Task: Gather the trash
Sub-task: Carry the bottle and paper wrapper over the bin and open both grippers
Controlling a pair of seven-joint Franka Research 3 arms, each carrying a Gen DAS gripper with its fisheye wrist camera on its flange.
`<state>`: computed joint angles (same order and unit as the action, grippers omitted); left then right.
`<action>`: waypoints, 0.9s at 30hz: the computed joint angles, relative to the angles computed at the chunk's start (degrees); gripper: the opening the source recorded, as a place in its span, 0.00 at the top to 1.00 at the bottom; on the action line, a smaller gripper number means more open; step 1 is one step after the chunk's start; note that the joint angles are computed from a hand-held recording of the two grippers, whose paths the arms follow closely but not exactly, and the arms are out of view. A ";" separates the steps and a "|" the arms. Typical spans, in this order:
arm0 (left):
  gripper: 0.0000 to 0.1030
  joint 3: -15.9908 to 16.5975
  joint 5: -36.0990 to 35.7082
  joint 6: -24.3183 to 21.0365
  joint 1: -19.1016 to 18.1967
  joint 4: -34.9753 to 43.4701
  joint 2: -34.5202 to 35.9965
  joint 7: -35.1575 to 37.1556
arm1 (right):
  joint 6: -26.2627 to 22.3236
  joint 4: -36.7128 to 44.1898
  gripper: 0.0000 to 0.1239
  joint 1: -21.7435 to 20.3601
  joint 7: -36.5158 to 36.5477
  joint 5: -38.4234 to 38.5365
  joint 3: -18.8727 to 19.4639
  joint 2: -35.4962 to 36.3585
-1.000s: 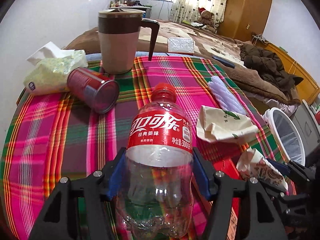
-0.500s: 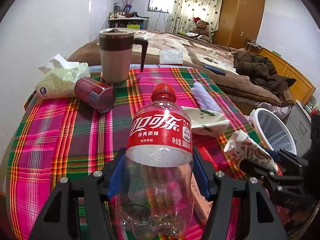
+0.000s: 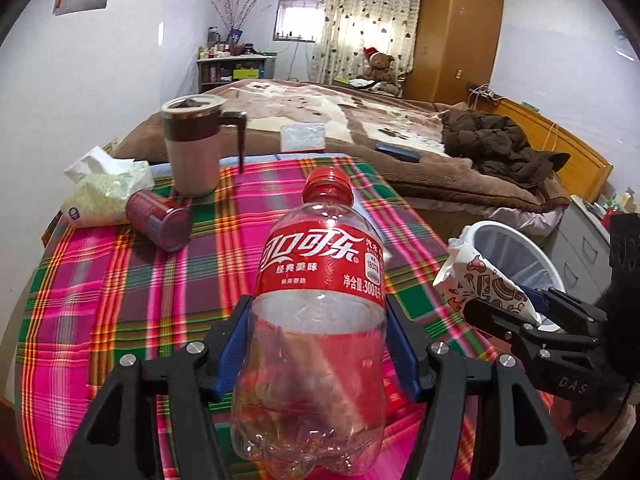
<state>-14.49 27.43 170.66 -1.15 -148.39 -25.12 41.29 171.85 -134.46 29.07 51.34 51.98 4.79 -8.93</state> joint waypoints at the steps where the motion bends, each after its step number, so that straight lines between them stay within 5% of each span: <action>1: 0.37 -0.28 0.04 -0.02 -0.15 0.33 0.17 -0.07 | 0.39 -0.33 0.49 -0.19 0.23 -0.15 -0.02 -0.39; 14: 0.37 -6.77 7.97 0.45 1.81 8.85 7.22 -7.19 | 5.70 -3.39 0.49 -3.99 8.55 -8.78 -2.12 -3.35; 27: 0.37 -3.82 15.79 -0.02 -6.03 19.44 17.92 -11.70 | 7.64 -5.98 0.49 -11.18 21.17 -21.59 -2.11 -4.56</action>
<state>-18.31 43.22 170.64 -7.18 -128.96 -7.20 29.59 179.49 -140.44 17.89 72.52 30.39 2.68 -13.50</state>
